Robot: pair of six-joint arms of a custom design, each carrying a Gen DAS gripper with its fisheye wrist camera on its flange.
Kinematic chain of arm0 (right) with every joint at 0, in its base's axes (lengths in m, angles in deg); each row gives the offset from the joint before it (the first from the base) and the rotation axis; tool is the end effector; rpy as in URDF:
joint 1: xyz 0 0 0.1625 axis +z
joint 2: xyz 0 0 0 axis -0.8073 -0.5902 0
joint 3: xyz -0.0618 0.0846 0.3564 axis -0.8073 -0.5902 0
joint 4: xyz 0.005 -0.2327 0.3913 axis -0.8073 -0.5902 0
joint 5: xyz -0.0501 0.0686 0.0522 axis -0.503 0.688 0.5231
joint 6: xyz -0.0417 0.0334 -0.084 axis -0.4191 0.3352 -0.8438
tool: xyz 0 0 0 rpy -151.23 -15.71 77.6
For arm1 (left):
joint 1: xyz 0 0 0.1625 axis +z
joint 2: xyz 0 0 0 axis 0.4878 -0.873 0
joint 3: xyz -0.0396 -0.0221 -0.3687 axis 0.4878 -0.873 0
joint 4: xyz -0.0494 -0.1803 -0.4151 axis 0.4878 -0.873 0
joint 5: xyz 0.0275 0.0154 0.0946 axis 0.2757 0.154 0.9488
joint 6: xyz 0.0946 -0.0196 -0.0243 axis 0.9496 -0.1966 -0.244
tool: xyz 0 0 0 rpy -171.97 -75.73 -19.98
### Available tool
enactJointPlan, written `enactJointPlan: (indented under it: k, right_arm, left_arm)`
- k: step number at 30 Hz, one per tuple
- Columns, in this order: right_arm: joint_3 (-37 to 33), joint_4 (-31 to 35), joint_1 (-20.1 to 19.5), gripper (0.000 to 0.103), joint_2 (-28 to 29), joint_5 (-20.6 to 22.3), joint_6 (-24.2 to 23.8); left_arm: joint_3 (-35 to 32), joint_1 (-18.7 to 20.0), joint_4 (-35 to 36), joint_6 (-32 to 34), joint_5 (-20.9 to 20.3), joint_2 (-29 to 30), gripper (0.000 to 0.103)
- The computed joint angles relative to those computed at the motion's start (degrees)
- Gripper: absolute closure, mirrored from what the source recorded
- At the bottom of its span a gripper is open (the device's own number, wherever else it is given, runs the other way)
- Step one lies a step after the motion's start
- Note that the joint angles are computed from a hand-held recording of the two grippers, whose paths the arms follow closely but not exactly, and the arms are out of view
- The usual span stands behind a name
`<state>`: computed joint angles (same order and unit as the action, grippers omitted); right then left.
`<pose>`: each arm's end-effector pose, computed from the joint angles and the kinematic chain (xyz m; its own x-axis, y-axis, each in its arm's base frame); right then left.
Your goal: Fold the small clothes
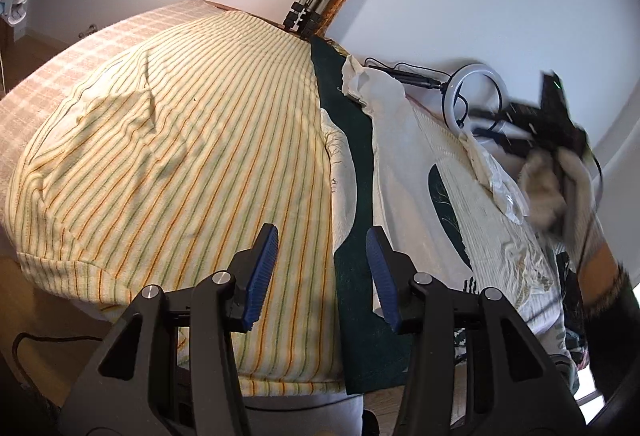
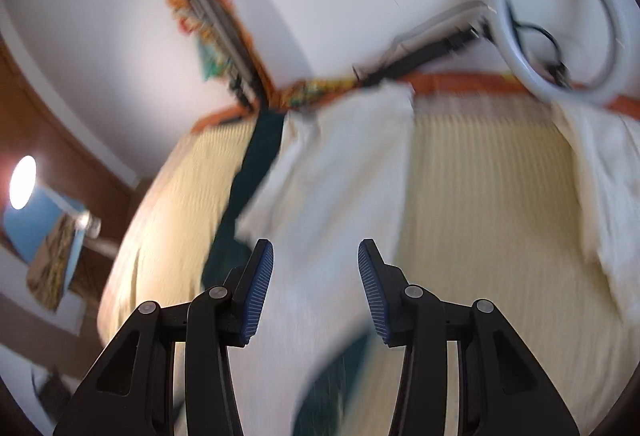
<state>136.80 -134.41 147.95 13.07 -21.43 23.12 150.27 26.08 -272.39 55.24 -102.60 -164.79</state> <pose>0.1578 -0.6571 0.1779 -0.8921 -0.3348 0.3035 -0.3996 0.8980 -0.1840 -0.0740 -0.4484 0.1548 -0.9601 -0.0919 -0.2643 0.1325 0.6825 -0.7188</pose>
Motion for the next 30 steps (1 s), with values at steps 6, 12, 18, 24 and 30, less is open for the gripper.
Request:
enactJointPlan:
  k: [6, 12, 18, 24, 30]
  right_arm:
    - [18.50, 5.53, -2.96, 0.060, -15.92, 0.21, -1.91]
    - [28.29, 8.49, -6.34, 0.060, -24.00, 3.82, -3.29]
    - [30.13, 7.91, -7.10, 0.061, -24.97, 5.92, -3.97]
    - [31.40, 10.01, -8.05, 0.068, -25.86, 8.70, -5.23]
    - [31.25, 12.91, -10.30, 0.097, -25.90, 12.30, -4.08]
  left_arm:
    - [0.87, 0.46, 7.08, -2.16, -6.34, -2.64, 0.057]
    - [2.45, -0.49, 11.51, -5.38, -7.87, -3.63, 0.057]
    - [3.06, -0.23, 12.32, -7.45, -10.37, -4.03, 0.057]
    - [3.09, -0.22, 14.61, -7.72, -11.78, -4.85, 0.069]
    - [1.99, 0.68, 15.47, -7.00, -13.82, -3.56, 0.096]
